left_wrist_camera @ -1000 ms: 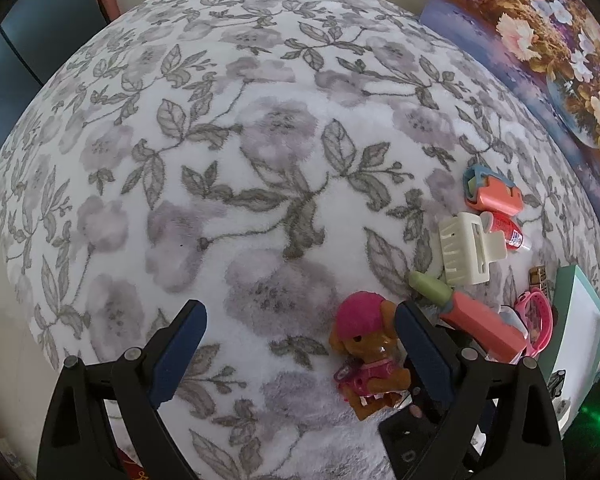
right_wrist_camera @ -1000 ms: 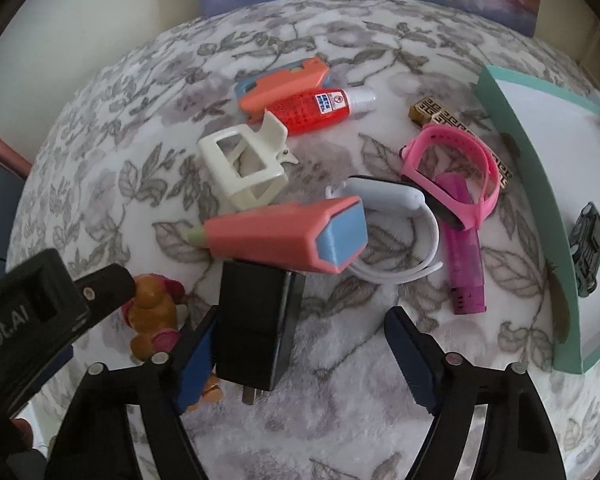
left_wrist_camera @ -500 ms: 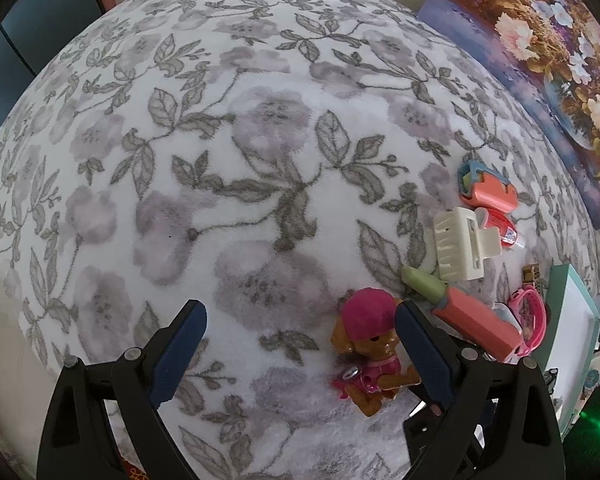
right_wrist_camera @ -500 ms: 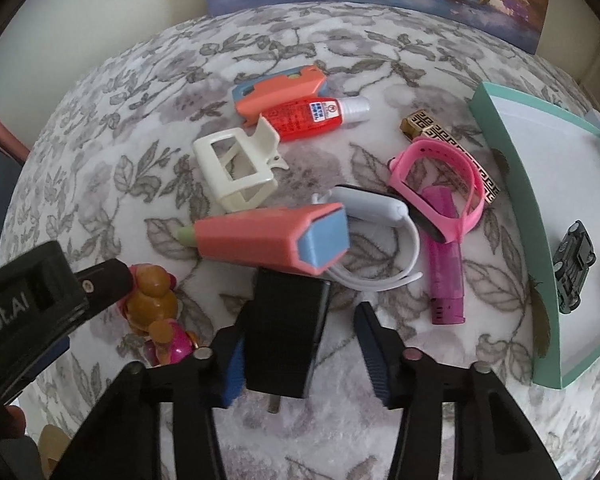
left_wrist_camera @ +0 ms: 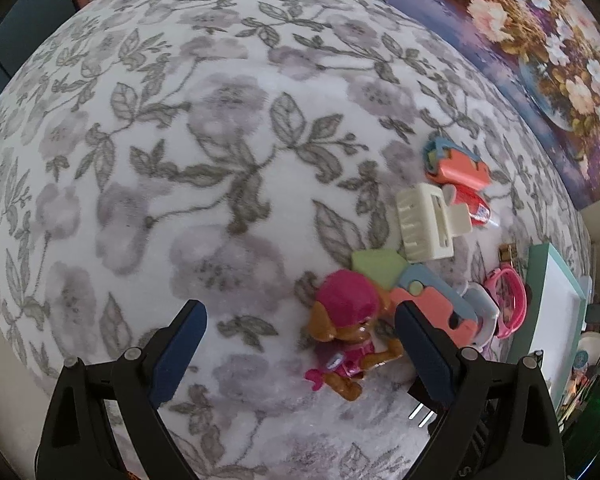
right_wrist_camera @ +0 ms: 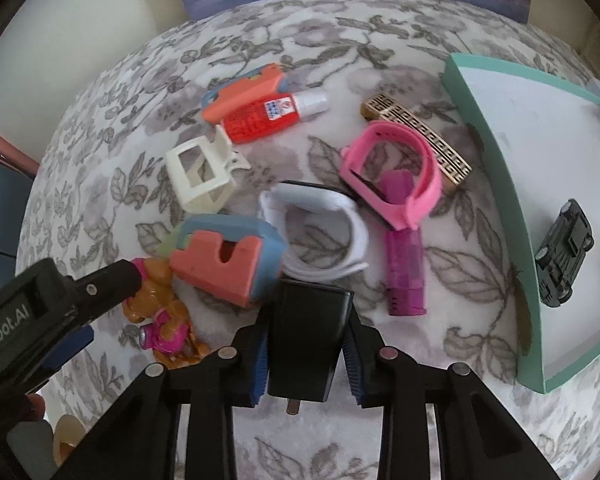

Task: Organize rigid objects
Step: 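Move both tools back to the pile and grasp the black charger with the right tool, then grasp the pink-capped toy dog with the left tool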

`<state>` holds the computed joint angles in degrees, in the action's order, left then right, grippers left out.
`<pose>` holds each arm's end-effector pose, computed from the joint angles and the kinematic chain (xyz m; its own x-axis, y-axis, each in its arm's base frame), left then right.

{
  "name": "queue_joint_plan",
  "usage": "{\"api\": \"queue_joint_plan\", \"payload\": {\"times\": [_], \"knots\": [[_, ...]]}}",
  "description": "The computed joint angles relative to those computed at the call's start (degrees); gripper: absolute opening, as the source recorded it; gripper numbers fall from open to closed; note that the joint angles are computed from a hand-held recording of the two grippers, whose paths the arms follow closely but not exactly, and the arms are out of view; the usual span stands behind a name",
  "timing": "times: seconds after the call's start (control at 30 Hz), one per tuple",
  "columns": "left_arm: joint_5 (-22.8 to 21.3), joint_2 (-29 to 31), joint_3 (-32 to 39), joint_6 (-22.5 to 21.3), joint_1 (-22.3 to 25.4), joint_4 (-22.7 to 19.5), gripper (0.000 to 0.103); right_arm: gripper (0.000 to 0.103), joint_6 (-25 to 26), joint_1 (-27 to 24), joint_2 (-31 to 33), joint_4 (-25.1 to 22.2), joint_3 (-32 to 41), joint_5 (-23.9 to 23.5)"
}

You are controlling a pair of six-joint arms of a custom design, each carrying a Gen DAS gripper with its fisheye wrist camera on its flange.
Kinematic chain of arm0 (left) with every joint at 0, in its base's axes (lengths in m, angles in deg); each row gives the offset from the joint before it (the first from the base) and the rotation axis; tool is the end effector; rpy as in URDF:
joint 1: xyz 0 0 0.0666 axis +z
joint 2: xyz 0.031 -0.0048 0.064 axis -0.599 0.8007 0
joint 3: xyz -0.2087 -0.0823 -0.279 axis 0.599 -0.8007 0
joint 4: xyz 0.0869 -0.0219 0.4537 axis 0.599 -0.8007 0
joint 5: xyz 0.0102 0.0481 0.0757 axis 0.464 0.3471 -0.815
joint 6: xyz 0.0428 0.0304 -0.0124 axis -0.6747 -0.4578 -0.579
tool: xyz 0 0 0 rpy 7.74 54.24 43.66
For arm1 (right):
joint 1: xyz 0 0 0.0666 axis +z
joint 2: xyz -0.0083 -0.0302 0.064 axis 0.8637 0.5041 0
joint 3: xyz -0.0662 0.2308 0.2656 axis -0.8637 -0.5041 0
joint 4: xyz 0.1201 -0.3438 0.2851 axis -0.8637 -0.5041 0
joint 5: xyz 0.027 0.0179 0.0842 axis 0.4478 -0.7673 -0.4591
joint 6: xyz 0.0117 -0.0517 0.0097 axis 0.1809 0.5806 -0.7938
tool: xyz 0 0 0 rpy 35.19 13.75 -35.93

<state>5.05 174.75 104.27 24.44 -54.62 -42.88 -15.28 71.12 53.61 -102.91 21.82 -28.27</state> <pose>0.6468 -0.2131 0.4196 -0.9871 -0.0465 -0.1529 -0.0172 0.9820 -0.1879 0.5737 0.1161 0.4253 -0.8364 0.5044 -0.2143 0.4608 0.8589 0.2235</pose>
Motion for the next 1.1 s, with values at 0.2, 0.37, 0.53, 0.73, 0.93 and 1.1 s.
{"api": "queue_joint_plan", "payload": {"times": [0.2, 0.37, 0.53, 0.73, 0.93, 1.1], "knots": [[-1.3, 1.6, 1.4, -2.6, -1.7, -1.0, 0.095, 0.033, 0.0, -1.6, -2.5, 0.4, -2.8, -2.8], [-3.3, 3.0, 2.5, -4.2, -3.2, -1.6, 0.095, 0.033, -0.3, -2.2, -2.9, -0.8, -3.3, -2.7], [-4.1, 4.0, 2.7, -4.0, -3.9, -1.5, 0.089, 0.033, 0.2, -2.5, -3.7, -1.6, -4.2, -2.5], [-9.9, 4.6, 2.2, -6.0, -5.7, -0.5, 0.08, 0.034, -0.7, -2.9, -5.0, -1.5, -5.8, -2.9], [-9.7, 4.8, 2.2, -5.9, -5.7, -0.1, 0.08, 0.034, -0.9, -2.8, -5.4, -1.3, -6.1, -3.2], [-8.8, 0.7, -1.8, -7.8, -5.1, 0.6, 0.059, 0.034, -0.1, -2.7, -4.0, -1.7, -4.9, -2.7]]}}
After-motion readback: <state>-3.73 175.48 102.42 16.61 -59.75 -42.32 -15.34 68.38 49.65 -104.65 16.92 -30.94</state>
